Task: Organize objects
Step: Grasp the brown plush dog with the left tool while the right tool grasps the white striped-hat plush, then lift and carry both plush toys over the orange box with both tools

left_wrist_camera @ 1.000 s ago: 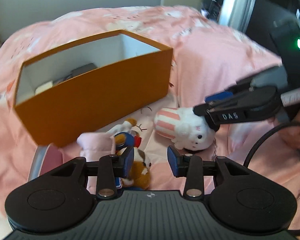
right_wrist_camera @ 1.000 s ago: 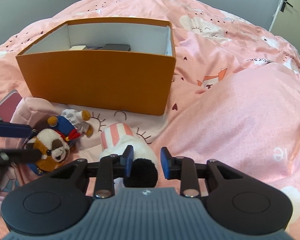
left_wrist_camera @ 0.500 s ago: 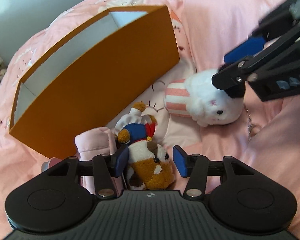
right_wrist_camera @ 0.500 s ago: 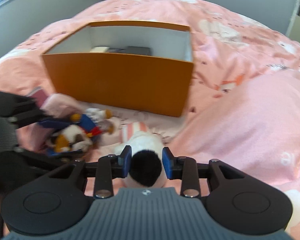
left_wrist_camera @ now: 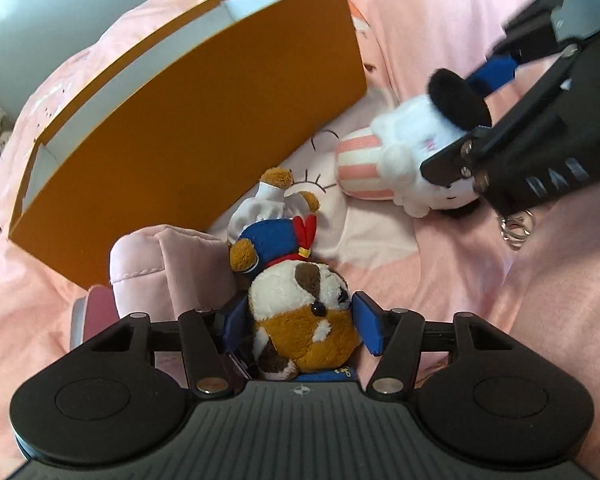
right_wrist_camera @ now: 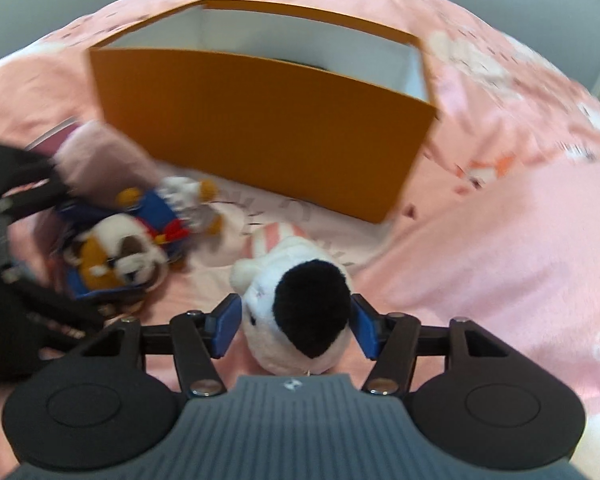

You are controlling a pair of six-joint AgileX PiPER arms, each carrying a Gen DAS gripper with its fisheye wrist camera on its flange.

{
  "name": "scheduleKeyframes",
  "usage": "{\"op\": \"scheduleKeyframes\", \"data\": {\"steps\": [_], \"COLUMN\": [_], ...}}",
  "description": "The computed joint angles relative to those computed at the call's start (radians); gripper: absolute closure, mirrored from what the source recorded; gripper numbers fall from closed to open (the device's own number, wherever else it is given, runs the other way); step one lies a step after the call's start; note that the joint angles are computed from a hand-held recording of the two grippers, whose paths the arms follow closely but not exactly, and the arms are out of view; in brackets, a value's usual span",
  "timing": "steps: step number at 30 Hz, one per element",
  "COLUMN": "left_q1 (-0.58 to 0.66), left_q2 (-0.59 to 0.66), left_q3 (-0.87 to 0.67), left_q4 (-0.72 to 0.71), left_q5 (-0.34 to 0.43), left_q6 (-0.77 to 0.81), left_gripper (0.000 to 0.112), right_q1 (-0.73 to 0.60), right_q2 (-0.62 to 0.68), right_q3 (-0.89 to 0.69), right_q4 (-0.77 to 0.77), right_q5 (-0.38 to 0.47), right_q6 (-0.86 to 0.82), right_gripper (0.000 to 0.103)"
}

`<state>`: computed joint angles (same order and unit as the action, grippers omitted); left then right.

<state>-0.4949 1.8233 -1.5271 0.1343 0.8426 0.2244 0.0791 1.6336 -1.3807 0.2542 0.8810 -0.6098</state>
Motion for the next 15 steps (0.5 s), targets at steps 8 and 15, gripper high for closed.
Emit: {"op": "scheduleKeyframes", "data": {"steps": [8,15], "left_q1": [0.085,0.281], "left_q2": [-0.054,-0.025], "left_q3": [0.042,-0.008], "left_q4": [-0.221,-0.751], "left_q5": [-0.034,0.091], "left_q6": [0.064,0.237], "left_gripper": [0.055,0.055], "right_q1": [-0.098,-0.248], "right_q2": [0.056,0.114], "right_q3": [-0.069,-0.155], "right_q4": [0.122,0.388], "right_q5": [0.087,0.291], "right_q6": [0.037,0.162], "right_gripper": [0.051,0.052]}}
